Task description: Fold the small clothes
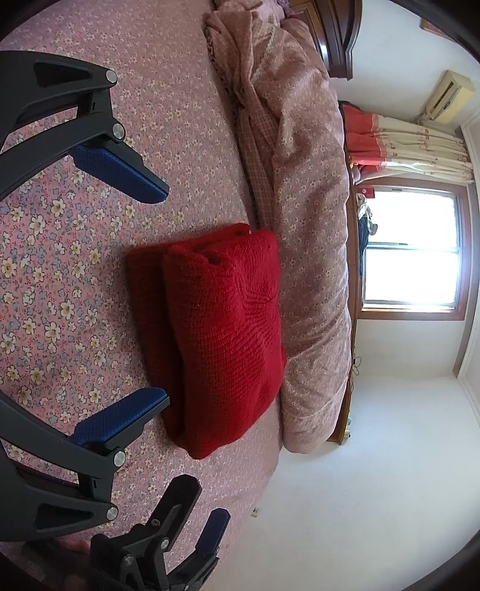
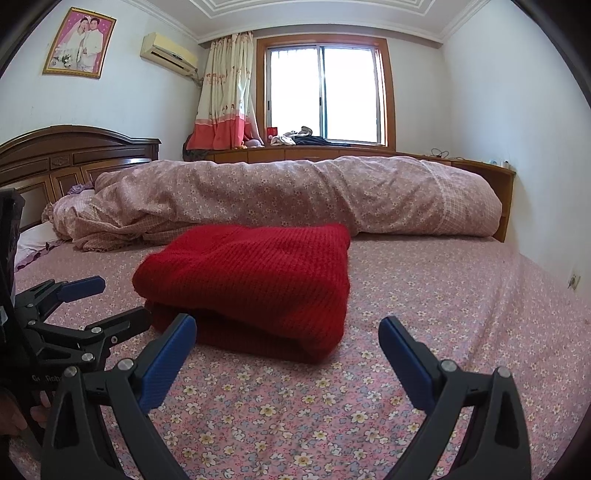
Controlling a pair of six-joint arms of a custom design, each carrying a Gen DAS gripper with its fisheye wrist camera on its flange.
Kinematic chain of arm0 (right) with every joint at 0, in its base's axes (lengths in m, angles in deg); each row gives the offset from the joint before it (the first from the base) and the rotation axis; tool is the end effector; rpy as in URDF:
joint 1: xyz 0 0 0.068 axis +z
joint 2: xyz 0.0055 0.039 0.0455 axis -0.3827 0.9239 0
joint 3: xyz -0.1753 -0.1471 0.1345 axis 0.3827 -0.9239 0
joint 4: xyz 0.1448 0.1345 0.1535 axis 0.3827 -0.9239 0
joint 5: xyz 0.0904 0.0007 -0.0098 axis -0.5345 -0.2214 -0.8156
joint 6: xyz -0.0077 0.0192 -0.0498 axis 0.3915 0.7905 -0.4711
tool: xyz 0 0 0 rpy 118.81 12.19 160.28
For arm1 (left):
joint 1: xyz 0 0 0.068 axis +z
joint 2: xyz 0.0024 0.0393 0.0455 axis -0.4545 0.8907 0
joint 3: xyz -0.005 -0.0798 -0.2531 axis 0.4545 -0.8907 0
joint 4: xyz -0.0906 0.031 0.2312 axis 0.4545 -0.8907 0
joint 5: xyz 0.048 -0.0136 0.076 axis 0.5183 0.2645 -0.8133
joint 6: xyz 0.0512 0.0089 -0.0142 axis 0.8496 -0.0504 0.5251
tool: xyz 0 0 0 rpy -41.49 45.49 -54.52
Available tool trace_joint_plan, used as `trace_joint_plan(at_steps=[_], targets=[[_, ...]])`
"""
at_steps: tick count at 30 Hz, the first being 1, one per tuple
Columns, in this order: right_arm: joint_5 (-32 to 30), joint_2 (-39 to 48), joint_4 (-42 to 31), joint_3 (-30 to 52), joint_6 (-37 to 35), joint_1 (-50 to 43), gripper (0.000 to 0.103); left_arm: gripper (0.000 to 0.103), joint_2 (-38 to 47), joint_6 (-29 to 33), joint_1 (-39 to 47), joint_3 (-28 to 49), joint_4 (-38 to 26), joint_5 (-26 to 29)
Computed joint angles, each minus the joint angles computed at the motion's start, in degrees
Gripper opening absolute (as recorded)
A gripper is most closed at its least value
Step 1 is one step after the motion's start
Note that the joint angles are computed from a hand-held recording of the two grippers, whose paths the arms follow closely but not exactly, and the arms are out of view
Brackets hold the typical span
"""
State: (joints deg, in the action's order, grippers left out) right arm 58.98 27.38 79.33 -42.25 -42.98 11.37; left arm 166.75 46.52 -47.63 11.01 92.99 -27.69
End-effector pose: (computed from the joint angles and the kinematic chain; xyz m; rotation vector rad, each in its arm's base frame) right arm 0.1678 0.0956 0.1669 -0.1411 1.9751 0.0917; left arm 0.2390 -0.0884 0.1358 0.2782 2.0331 -0.2261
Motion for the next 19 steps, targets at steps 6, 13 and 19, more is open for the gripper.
trace_joint_plan(at_steps=[6, 13, 19], targets=[[0.0, 0.4, 0.1, 0.0, 0.1, 0.1, 0.101, 0.097, 0.0, 0.3, -0.2, -0.3, 0.5, -0.3], [0.1, 0.5, 0.1, 0.0, 0.2, 0.2, 0.101, 0.097, -0.1, 0.2, -0.5, -0.5, 0.7, -0.7], [-0.1, 0.7, 0.1, 0.1, 0.1, 0.1, 0.101, 0.097, -0.2, 0.1, -0.7, -0.6, 0.6, -1.0]])
